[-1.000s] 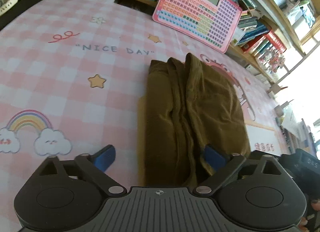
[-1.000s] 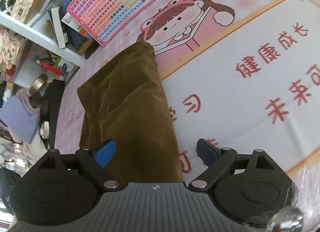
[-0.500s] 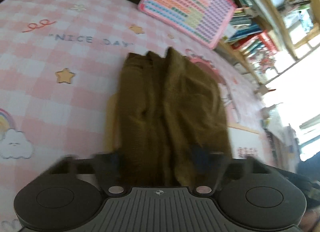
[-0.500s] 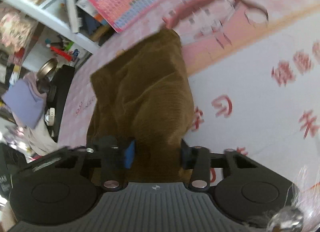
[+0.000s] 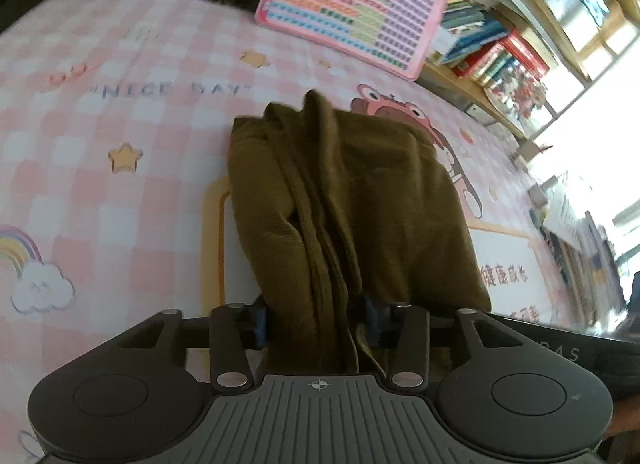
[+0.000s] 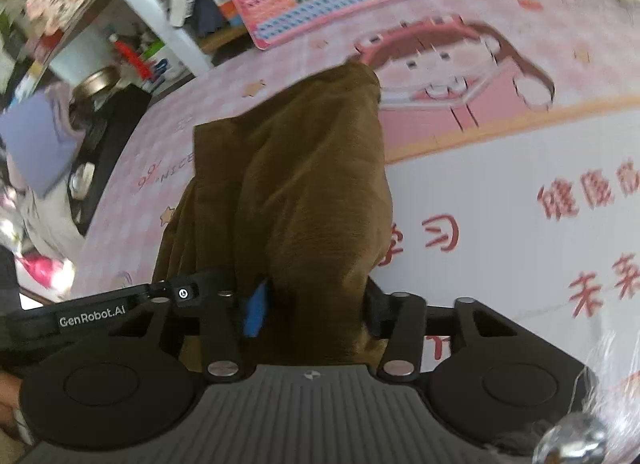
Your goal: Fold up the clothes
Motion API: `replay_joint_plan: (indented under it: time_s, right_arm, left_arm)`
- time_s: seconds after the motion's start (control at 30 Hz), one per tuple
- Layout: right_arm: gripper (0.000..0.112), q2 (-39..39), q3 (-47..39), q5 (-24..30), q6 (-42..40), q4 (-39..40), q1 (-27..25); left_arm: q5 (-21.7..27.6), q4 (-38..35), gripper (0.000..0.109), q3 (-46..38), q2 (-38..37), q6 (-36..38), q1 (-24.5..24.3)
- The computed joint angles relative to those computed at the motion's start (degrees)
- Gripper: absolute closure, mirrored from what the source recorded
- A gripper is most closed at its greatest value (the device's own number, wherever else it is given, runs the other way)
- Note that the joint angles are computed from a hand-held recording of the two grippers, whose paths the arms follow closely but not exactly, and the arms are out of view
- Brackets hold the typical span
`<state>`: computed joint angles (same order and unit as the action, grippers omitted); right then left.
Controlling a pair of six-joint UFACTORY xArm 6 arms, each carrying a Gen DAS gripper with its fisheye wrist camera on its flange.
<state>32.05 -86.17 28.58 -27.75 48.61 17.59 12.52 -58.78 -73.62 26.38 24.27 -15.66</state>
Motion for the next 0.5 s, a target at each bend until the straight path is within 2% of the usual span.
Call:
replay_joint_plan:
  time_s: [0.1,0.2,0.27,0.33,0.4,0.5]
  right_arm:
    - [0.057,1.67,-2.00,2.24,1.48,1.50,-0.80]
    - [0.057,3.06,-3.94,4.05,0.49,4.63,-1.55]
    - [0.066,3.79,-5.07,5.02,0.40,4.95,-1.88]
    - [0.077,3.74,-5.30,5.40,0.25,4.18,-1.81]
    - [0.081,1.60,-2.76,2.56,-3.65,3.69,-0.42]
    - [0.083,-2.13,2.06,-2.68,-11.12,5.08,1.73]
  left_arm:
    - [0.05,-3.60,0.057,-1.48,1.30,1.10,0.02]
    - [-0.65,-2.03,0.057,-2.72,2.37,-1.23,-0.10]
    - [-1.04,-0.04,0.058,-3.42,3.01,-3.29,-0.18]
    - [-2.30,6.18,0.061,-3.00,3.03,-8.17,-0.64]
    - [-3.81,13.71,0.069,-1.93,2.56,-13.70,-1.12]
    - [-6.76,19.38,0.075,0.89,0.51,-16.85,-2.11]
